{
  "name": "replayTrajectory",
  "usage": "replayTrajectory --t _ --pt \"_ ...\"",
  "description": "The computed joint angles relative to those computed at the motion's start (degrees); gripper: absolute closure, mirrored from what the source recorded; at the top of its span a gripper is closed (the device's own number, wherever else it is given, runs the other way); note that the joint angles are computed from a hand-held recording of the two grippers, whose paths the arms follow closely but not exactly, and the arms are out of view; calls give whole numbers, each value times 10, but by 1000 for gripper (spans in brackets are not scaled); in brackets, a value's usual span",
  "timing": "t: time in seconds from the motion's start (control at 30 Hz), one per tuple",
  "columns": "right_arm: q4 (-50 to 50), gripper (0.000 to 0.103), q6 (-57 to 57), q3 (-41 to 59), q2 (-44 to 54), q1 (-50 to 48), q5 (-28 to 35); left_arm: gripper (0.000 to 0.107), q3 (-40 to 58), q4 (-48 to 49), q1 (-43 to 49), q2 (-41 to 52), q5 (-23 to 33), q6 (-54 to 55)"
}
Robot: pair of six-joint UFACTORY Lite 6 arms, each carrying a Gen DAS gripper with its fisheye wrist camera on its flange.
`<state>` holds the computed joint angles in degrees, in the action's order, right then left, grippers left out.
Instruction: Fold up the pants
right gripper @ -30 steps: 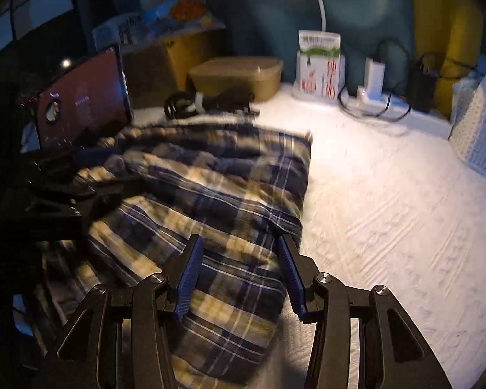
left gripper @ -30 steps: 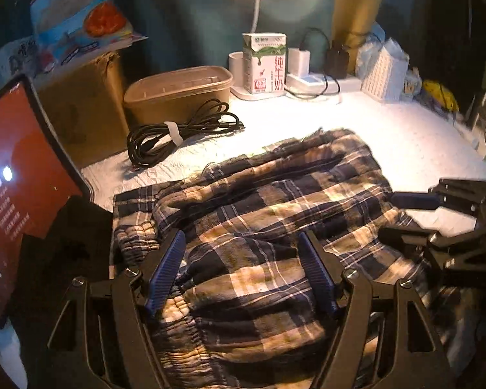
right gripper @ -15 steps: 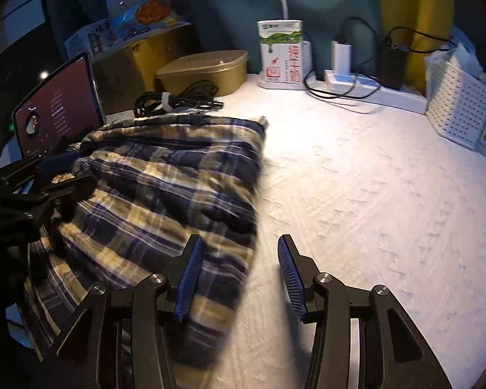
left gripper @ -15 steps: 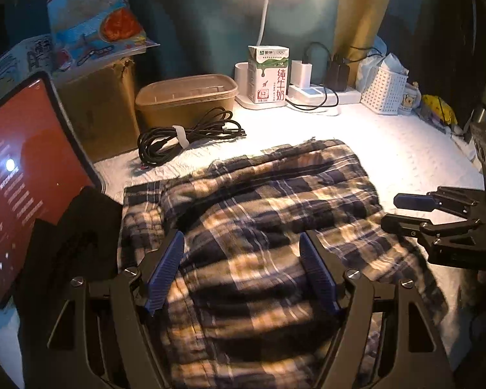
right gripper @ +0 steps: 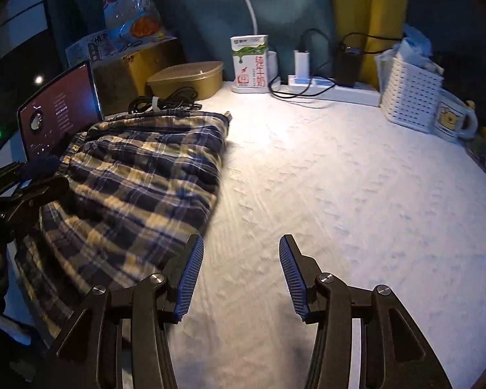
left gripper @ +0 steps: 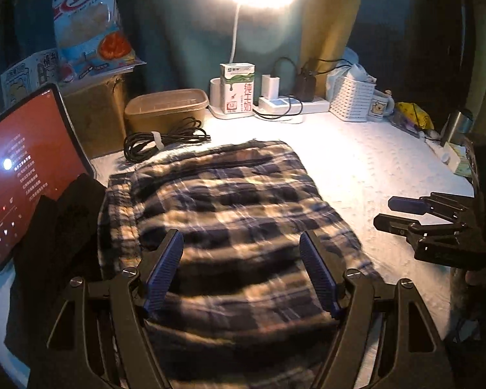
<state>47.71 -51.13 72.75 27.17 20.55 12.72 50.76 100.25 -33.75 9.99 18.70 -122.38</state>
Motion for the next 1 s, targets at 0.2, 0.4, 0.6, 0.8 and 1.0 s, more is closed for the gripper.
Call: replayTrajectory --t 0.2,0.4,0.6,0.8,1.0 --pt "108 52 -119 -100 -85 -20 -15 33 -31 -21 -65 -26 56 -46" --pt "201 52 -221 -192 -170 -38 -24 33 -48 -41 -122 -41 93 -78" --pt "225 51 -254 -266 -258 -62 -25 33 -37 -83 -174 -41 134 -51" --pt "140 46 -182 -333 -364 -87 -24 33 -18 -106 -230 -38 195 -36" --pt "17 43 -75 -369 -460 -120 -5 23 -9 -105 -282 -54 243 -38"
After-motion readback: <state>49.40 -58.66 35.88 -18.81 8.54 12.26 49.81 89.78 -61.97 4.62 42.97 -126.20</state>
